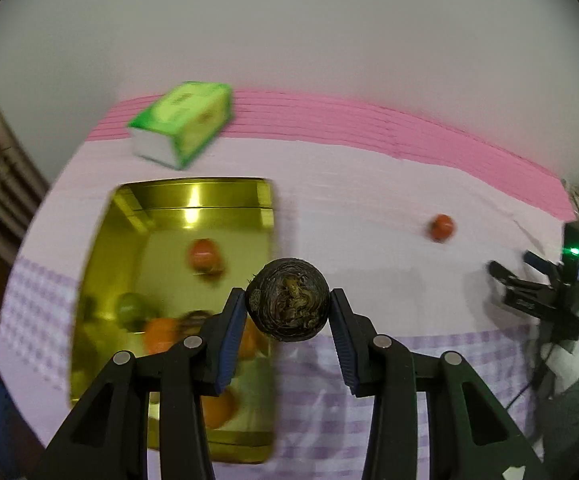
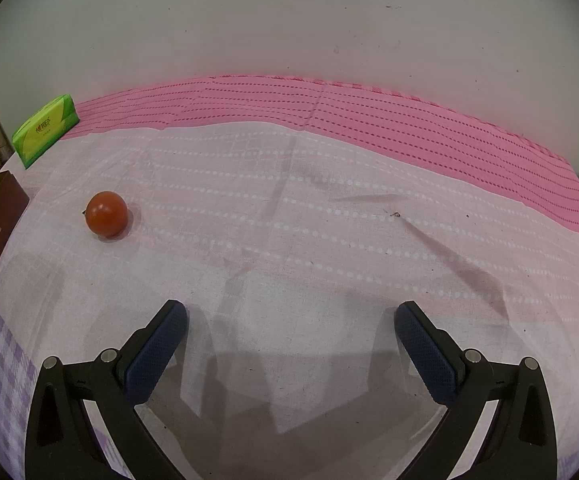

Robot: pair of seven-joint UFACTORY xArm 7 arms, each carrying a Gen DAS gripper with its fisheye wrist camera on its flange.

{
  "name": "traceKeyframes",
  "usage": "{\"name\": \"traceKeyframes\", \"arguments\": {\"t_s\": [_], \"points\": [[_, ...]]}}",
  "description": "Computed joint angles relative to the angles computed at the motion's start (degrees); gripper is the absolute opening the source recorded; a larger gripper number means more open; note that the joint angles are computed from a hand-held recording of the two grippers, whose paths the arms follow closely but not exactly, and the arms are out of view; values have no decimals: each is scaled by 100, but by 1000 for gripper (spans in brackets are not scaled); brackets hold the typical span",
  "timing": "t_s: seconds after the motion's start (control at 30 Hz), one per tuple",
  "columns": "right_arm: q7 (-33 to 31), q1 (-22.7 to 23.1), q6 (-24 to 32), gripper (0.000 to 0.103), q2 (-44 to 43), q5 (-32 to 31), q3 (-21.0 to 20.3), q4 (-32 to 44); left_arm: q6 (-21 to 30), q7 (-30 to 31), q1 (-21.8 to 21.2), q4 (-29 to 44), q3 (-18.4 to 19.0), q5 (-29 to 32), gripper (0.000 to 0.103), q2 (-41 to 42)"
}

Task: Organize fruits
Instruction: 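Carry the dark brown fruit with the left tool into the gold tray and open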

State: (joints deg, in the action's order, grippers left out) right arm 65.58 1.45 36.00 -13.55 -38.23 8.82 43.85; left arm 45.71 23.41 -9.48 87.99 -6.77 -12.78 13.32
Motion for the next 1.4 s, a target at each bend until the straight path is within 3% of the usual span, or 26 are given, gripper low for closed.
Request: {"name": "traceKeyframes", "arguments": {"t_s": [0.23,0.53,1.1,1.4], "points": [[-1,3,1,103,-1,2,-2,0,-14,-259,266,37,229,199,38,95],[-2,3,1,103,-2,2,-2,-1,2,-289,455,-96,232,171,38,84],[-14,-6,-7,103,-14,8,-2,-17,-298,-337,538,-339,322,402,38,142],[-2,-9,-2,103,-13,7,3,-15,-155,-441,528,-250,330,604,38,262]]}}
